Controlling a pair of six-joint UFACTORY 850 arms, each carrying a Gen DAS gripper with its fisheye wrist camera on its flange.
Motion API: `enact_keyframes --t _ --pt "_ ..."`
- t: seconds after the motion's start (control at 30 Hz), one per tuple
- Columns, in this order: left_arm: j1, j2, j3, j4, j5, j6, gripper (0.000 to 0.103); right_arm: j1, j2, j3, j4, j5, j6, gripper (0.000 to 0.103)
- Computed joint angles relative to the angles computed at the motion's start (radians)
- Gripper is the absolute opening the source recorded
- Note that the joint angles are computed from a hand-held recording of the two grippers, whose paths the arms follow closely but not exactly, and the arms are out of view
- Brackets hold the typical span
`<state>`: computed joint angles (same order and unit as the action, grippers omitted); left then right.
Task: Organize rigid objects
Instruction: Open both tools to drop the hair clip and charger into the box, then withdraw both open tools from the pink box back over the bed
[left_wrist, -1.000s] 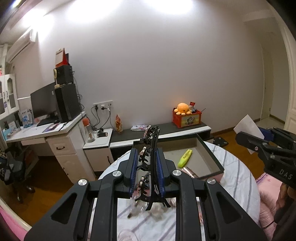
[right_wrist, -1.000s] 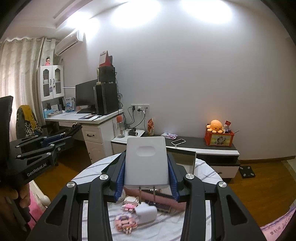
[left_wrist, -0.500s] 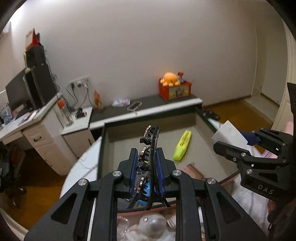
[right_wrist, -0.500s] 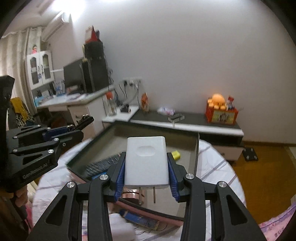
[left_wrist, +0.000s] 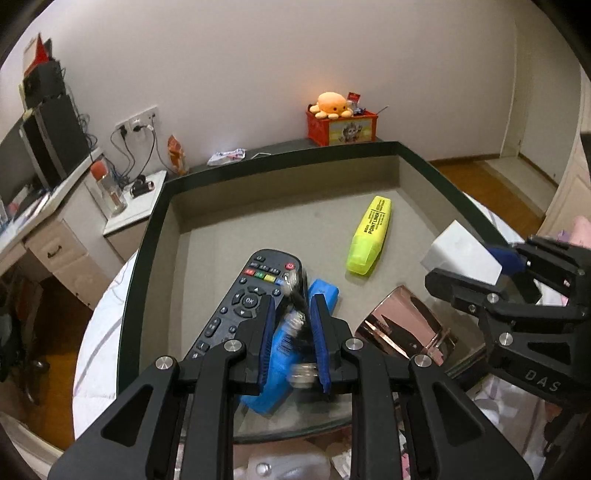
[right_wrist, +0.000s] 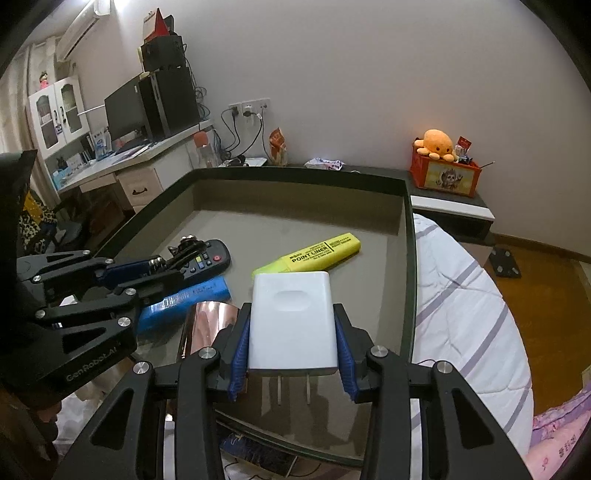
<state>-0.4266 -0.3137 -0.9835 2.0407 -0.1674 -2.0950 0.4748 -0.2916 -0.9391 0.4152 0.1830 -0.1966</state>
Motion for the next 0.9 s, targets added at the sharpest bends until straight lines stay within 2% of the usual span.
enact_keyframes --t 0.1,0.13,0.17,0.2,0.23,0.3,0.33,0.37,0.43,0.53,0.67,0.77,0.9 --pt "0.004 0.036 0.034 0.007 -0.014 -0.032 0.053 0.004 0.022 0.013 0.020 0.004 -0.017 0.042" --pt "-0.004 0.057 0.055 0.035 -0.040 -0.067 0.068 0.006 0.037 0.027 -0.001 0.013 0.007 0.044" --pt "-0.016 0.083 0.080 0.055 -0.077 -0.098 0.079 0.009 0.050 0.037 -0.003 0.025 0.013 0.053" --pt "-0.020 0.100 0.096 0.069 -0.102 -0.118 0.082 0.016 0.071 0.055 0.022 0.047 -0.006 0.060" --pt "-0.029 0.131 0.123 0.074 -0.126 -0.127 0.082 0.027 0.094 0.075 0.088 0.075 -0.065 0.073" --pt "-0.042 0.185 0.166 0.089 -0.159 -0.152 0.086 0.047 0.138 0.112 0.133 0.130 -0.108 0.077" --pt "-0.053 0.220 0.195 0.099 -0.188 -0.167 0.094 0.055 0.166 0.133 0.128 0.147 -0.100 0.077" --pt "-0.068 0.260 0.231 0.121 -0.230 -0.191 0.098 0.064 0.189 0.152 0.125 0.168 -0.091 0.077" --pt "-0.087 0.330 0.288 0.165 -0.293 -0.238 0.099 0.097 0.243 0.195 0.170 0.223 -0.128 0.081" --pt "-0.111 0.449 0.376 0.227 -0.340 -0.319 0.103 0.160 0.311 0.244 0.279 0.301 -0.244 0.082" --pt "-0.159 0.573 0.460 0.117 -0.385 -0.205 0.103 0.251 0.399 0.314 0.385 0.410 -0.329 0.086" --pt "-0.184 0.654 0.514 0.037 -0.403 -0.131 0.103 0.301 0.443 0.344 0.461 0.438 -0.387 0.087" --pt "-0.192 0.759 0.580 -0.016 -0.398 -0.110 0.103 0.375 0.501 0.394 0.555 0.504 -0.436 0.087"
